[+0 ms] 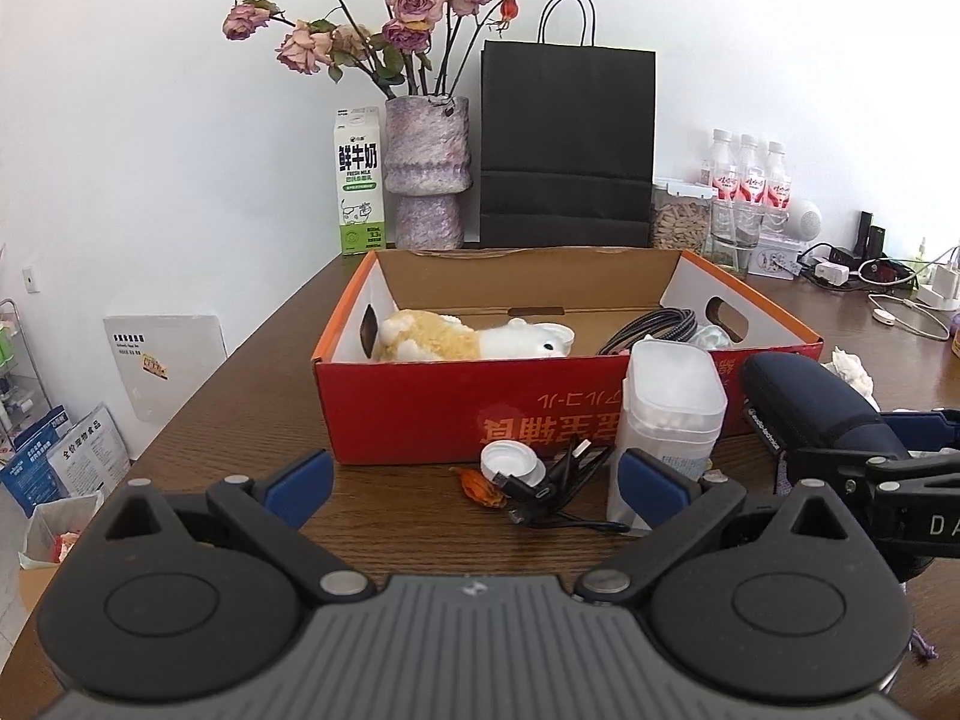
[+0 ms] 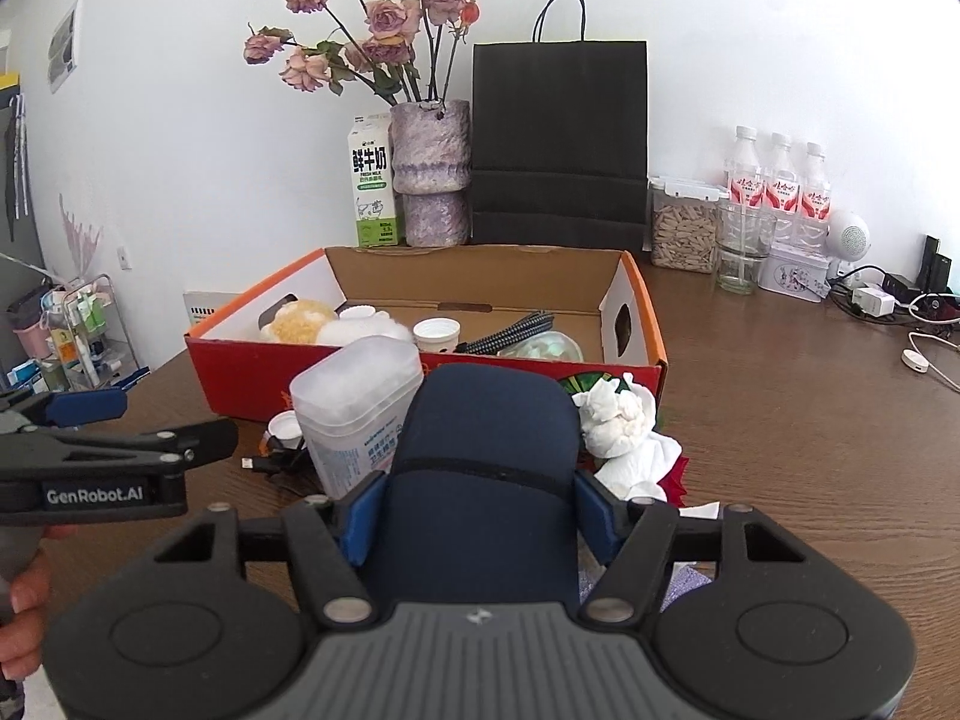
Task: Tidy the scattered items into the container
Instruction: 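Grasp the white cotton-swab container with the left tool while the right tool holds the pouch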
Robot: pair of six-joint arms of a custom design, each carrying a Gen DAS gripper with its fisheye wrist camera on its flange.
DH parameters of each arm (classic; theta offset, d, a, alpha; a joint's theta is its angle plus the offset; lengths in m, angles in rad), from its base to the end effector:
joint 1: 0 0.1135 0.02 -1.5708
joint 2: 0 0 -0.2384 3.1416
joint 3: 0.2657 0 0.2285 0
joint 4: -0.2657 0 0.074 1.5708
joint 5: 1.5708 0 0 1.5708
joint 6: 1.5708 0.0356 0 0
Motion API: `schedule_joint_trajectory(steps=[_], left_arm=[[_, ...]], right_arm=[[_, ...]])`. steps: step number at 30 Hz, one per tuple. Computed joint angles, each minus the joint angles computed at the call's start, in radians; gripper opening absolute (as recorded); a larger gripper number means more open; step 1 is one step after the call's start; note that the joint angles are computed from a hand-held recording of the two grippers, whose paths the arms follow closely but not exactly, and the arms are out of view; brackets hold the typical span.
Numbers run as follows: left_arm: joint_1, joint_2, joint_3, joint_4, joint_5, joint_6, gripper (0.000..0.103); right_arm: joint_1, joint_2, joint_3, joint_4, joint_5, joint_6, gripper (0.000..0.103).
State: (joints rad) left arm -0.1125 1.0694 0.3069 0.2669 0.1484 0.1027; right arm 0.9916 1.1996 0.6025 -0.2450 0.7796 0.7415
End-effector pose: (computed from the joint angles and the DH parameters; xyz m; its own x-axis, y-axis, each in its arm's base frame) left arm 0.2005 -0.0279 0.1617 -0.4454 0.1524 -0.8823 0.2875 0.9576 0.0202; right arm 0.1390 0.1668 0.1872 -0.5301 0.0671 -0.8453 0.0258 0.9977 0.0630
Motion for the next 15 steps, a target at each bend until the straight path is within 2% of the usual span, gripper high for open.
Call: schedule_joint_trajectory(steps=[6,15], left_arm=[[-0.089,0.024,0.007,0.019,-0.041,-0.014,0.103],[-0.213,0.131,0.031,0.104,-0.097,-0.023,0.103]], right_arm=[[0.005,-0.030,-0.023,-0.037,0.037,0.003,0.065],[-0.039,-0.095,-0.095,-0.051,0.027,-0.002,0.065]])
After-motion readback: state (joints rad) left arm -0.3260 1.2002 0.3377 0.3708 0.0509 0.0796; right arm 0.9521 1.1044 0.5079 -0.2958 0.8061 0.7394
